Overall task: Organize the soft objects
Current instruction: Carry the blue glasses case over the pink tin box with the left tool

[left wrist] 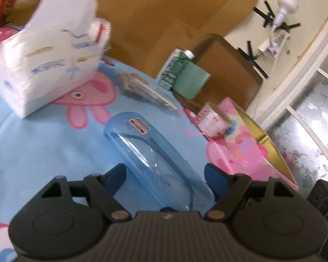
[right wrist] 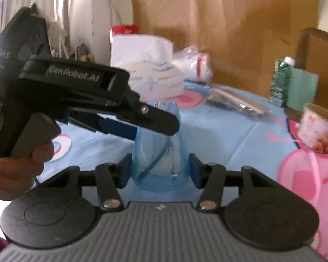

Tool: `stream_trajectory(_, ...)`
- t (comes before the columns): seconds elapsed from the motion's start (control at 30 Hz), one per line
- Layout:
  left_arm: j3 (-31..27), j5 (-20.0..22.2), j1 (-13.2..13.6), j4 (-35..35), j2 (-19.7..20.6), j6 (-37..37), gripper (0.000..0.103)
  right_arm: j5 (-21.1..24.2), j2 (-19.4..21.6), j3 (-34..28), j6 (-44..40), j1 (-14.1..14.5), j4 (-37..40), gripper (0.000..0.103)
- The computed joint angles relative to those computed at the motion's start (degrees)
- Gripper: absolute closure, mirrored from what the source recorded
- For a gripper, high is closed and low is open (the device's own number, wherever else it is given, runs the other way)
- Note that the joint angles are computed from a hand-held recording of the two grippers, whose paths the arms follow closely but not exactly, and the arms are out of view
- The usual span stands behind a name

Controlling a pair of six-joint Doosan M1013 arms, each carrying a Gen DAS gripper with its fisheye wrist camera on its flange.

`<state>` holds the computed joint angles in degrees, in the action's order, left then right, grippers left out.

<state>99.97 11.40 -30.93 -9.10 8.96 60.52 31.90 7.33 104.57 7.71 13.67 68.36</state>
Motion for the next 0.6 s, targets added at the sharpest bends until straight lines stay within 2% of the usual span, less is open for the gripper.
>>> stream_trajectory(0.1,-1.9,0.5,-0.8,-0.4,0.7,3.1,0.023,-2.4,-1.3,1.6,-4.3,-0.7,5.0,0.047)
stream_trajectory(0.23,-5.4,1.7,-2.2,-1.4,2.2,8.1,0.023,-6.3,-3.4,3.9,-14.5,-1.8,15.5,0.047)
stream_trajectory(0.43,-11.8,4.1,-4.1,-8.5,5.7,20.3,0.023,-9.3,-5.6,5.9,-25.2,-4.4,28.7,0.047)
stream_trajectory(0.6,-18.1,5.8,-5.9,-14.2,9.4,30.2,0.022,-12.8,-7.1,7.5,-43.7,-6.3,47.9,0.047)
